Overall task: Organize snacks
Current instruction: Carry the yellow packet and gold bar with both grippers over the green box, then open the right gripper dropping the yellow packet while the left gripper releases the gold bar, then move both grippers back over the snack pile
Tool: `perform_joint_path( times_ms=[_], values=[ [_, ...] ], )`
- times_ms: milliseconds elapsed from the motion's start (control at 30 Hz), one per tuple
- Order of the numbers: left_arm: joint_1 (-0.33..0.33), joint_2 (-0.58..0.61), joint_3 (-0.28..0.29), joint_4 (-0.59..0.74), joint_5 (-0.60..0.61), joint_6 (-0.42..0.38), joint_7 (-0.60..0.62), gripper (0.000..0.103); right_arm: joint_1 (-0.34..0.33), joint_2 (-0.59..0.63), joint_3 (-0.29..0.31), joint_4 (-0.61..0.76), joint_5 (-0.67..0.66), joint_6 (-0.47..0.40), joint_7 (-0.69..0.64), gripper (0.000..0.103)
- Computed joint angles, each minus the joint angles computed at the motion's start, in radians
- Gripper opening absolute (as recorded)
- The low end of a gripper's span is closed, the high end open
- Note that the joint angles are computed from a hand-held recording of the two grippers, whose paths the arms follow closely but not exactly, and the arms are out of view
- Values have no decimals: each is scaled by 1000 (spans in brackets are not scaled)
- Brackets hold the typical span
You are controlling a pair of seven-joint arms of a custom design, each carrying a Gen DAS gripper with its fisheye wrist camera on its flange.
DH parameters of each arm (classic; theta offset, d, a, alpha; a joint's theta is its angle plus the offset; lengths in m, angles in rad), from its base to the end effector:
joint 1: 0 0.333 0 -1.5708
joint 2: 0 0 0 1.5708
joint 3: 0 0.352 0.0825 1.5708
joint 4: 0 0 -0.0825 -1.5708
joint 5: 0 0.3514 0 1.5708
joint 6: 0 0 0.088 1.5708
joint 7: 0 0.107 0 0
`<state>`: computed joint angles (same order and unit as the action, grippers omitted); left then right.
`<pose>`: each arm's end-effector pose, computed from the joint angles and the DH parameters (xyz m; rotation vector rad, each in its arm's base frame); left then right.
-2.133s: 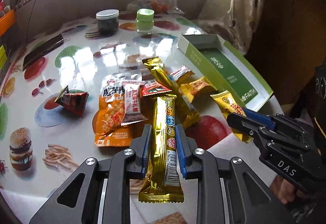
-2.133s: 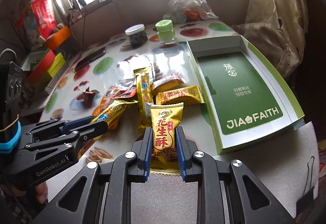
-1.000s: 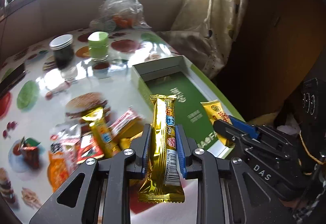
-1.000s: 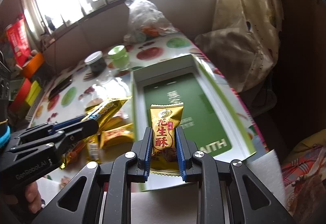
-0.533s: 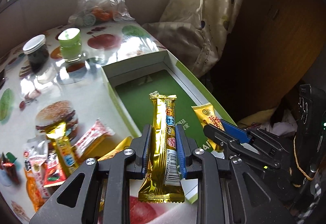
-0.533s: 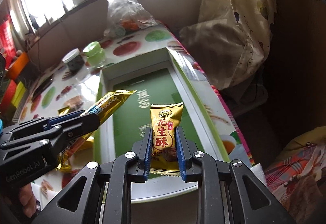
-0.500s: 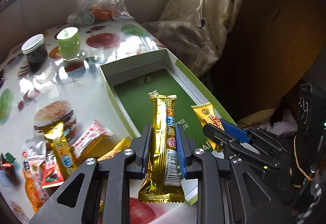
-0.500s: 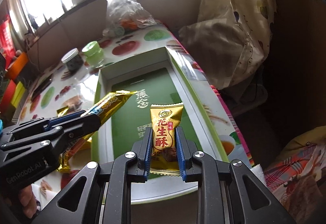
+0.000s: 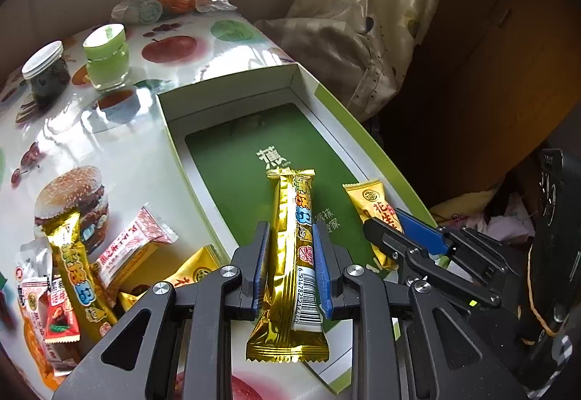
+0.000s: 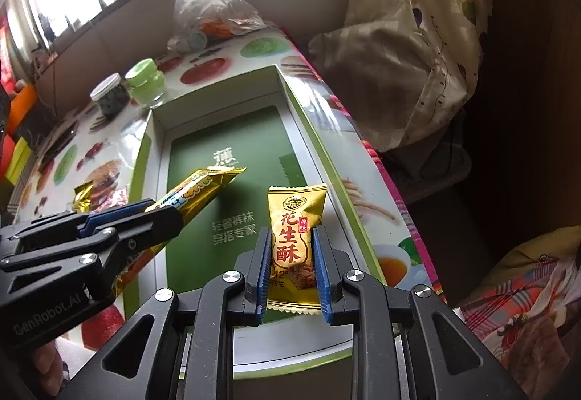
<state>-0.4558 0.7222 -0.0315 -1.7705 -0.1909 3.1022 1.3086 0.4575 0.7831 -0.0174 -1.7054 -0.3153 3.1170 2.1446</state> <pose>0.6322 -0.3121 0.2740 -1.9926 2.0376 -0.8653 0.6358 0.3316 0.2577 -1.9668 1.6278 -0.3724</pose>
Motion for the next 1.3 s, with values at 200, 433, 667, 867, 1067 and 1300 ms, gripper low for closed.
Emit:
perform_joint_path(
  times_ms=[200, 433, 667, 867, 1067, 1300],
  values=[
    [11, 16, -11, 21, 2, -12, 1, 24, -10, 4, 11, 2, 5, -6, -8, 21],
    [37, 22, -41, 30, -1, -23, 19, 25, -11, 4, 12, 1, 10, -3, -7, 24],
    [37, 17, -44, 25, 0, -19, 29, 34, 8, -1, -16, -7, 13, 1, 14, 31],
    [20, -11, -27, -15, -8, 9, 24, 36, 29, -20, -39, -36, 6, 19, 38, 35],
    [-13, -52, 6, -73, -12, 37, 15, 41, 86, -43, -102, -66, -6, 41, 83, 43],
    [-94, -123, 92, -182, -26, 97, -3, 43, 149, -76, -164, -112, -21, 73, 127, 46]
  ],
)
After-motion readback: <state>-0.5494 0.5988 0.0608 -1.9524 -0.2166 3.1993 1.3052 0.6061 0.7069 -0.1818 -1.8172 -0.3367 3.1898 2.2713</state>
